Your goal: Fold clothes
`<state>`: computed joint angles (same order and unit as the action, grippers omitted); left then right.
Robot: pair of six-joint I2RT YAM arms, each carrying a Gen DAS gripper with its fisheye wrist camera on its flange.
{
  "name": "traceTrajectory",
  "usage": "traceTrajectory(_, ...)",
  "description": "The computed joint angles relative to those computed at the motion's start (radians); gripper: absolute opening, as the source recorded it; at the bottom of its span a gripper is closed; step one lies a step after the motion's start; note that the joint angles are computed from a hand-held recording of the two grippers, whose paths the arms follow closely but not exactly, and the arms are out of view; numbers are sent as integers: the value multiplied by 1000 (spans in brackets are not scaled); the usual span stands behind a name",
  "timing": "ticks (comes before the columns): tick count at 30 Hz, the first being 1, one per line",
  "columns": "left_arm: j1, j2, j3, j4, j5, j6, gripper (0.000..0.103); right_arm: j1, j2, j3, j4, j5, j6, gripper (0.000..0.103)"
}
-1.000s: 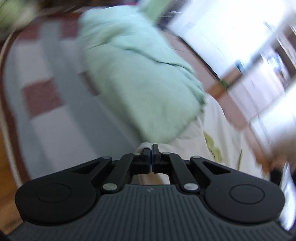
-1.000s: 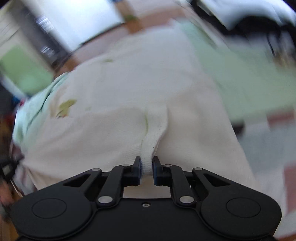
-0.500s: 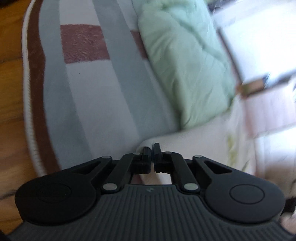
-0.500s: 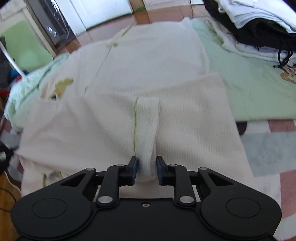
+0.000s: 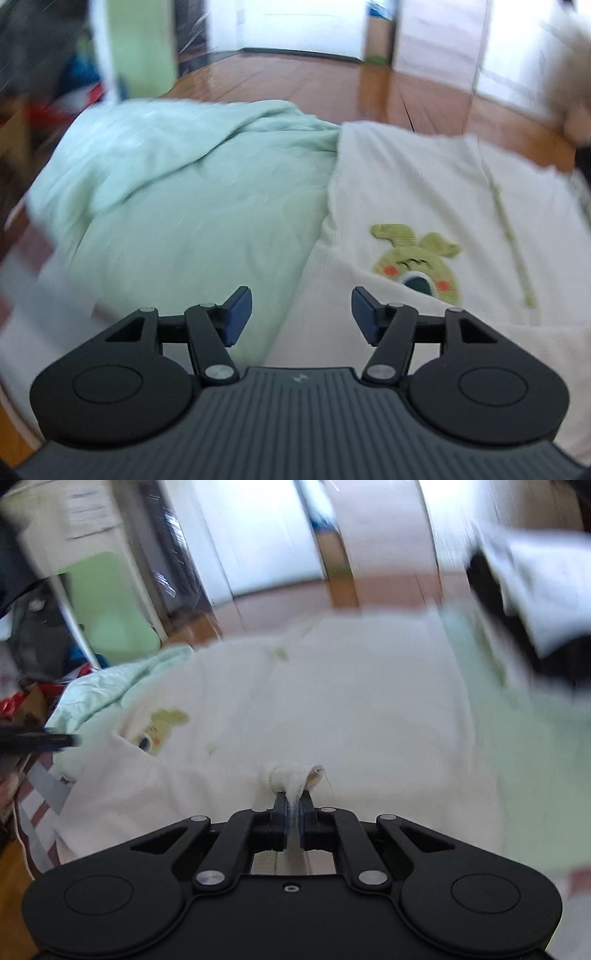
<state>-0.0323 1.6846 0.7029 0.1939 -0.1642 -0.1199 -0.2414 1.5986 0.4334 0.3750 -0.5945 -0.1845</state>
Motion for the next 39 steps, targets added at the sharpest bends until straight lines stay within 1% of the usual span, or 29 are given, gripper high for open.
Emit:
traceTrajectory(1,-2,64,46,25,0,37,59,21,-48,-22,7,41,-1,8)
traceTrajectory(2,5,108,78,48,13,42,59,33,-58,-23,-2,58,-8,8)
traceTrajectory(3,15,132,108,42,36,16,59,44,-67,-24,-10,76,-14,8)
traceTrajectory(4,27,154,137,33,71,-16,59,48,-61,-17,-26,89,-17,9)
traceTrajectory(6,62,182,182,5,210,-101,59,47,-32,3,-48,102,-31,9)
traceTrajectory(8,68,190,213,-41,272,-113,59,43,-5,20,-61,104,-29,9)
traceTrajectory(11,32,211,247,-92,212,-76,59,33,29,42,-68,87,-4,10)
traceTrajectory(12,22,224,262,-110,198,-58,54,29,41,49,-71,82,4,10)
traceTrajectory(13,11,239,280,-132,167,-38,45,35,41,49,-63,81,22,10)
traceTrajectory(14,-2,254,295,-142,119,-19,2,35,39,54,-66,75,27,10)
traceTrajectory(15,-17,262,301,-139,39,-9,3,33,33,56,-71,73,29,10)
traceTrajectory(16,-20,261,288,-100,-14,-11,3,32,26,58,-75,71,31,9)
traceTrajectory(17,-11,246,260,-56,-21,-16,3,22,21,64,-90,53,31,9)
traceTrajectory(19,1,216,232,-36,-40,-33,3,1,18,77,-117,9,39,9)
traceTrajectory(21,26,221,237,-51,-10,-49,3,9,43,89,-108,10,62,9)
traceTrajectory(22,29,240,261,-88,-7,-56,3,27,72,112,-120,50,57,9)
traceTrajectory(23,31,259,286,-126,-4,-63,4,45,102,135,-133,89,53,8)
traceTrajectory(24,31,276,313,-170,-6,-69,7,74,132,163,-154,180,61,8)
traceTrajectory(25,20,282,343,-232,-29,-73,11,90,154,195,-190,243,69,10)
traceTrajectory(26,3,267,355,-277,-59,-79,19,82,149,214,-228,245,74,12)
traceTrajectory(27,-17,241,362,-317,-81,-69,34,73,144,233,-266,246,79,13)
traceTrajectory(29,-57,186,368,-376,-110,-29,53,33,74,248,-325,200,82,27)
traceTrajectory(30,-77,152,363,-393,-117,-4,54,13,42,259,-355,177,84,40)
traceTrajectory(31,-97,120,365,-420,-120,19,54,-2,20,288,-399,153,78,47)
traceTrajectory(33,-135,72,389,-485,-123,58,59,-30,-14,351,-485,107,68,48)
traceTrajectory(35,-172,42,431,-565,-127,67,62,-55,5,452,-612,16,65,54)
traceTrajectory(36,-188,34,455,-602,-124,66,63,-67,18,504,-676,-28,63,60)
traceTrajectory(38,-222,25,509,-673,-123,56,65,-69,48,594,-760,-68,80,64)
traceTrajectory(39,-237,25,537,-704,-124,48,66,-61,49,618,-773,-60,86,65)
